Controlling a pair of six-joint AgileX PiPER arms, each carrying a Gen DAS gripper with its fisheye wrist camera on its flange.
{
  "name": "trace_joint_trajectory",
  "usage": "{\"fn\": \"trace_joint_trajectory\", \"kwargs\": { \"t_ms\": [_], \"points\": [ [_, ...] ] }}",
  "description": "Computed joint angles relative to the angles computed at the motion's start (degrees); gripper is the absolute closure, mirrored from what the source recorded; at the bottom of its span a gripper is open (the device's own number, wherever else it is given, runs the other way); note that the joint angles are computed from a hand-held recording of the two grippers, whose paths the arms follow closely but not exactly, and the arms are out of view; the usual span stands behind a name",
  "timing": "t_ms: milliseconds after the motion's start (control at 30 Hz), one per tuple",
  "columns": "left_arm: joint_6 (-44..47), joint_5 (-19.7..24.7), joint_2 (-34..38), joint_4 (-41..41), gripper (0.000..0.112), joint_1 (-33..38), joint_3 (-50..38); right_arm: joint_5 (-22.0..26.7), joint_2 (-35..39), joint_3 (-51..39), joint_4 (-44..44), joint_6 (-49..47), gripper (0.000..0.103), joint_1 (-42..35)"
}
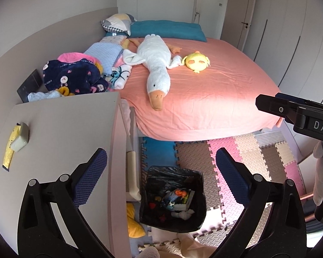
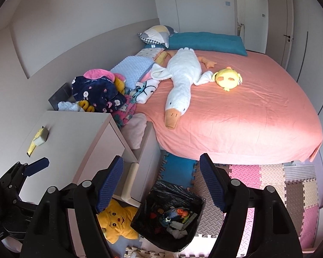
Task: Collect trash
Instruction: 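Carry both toys over the black trash bag and open both tools, then move both tools back over the desk toward the yellow packet and small box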
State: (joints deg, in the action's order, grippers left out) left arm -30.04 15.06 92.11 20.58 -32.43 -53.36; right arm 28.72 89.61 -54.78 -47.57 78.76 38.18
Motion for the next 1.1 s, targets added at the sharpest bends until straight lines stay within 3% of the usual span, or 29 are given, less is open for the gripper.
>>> {"fn": "trace_joint_trajectory", "kwargs": {
  "t_ms": [433,700,1100],
  "points": [
    [-0.6,-0.7,-2.8,0.0,0.015,4.9,3.9,-1.3,6.3,-7.5,4.5,-7.3,0.029,1.9],
    [0.0,-1.5,-6.0,-0.4,0.015,11.4,7.4,-1.0,12.5,-15.5,9.0,-13.7,0.029,4.5],
    [16.7,-2.6,-9.6,-14.2,0.015,25.4,12.3,1.8,24.9,-32.8,19.5,-26.5,0.029,8.2]
  ]
}}
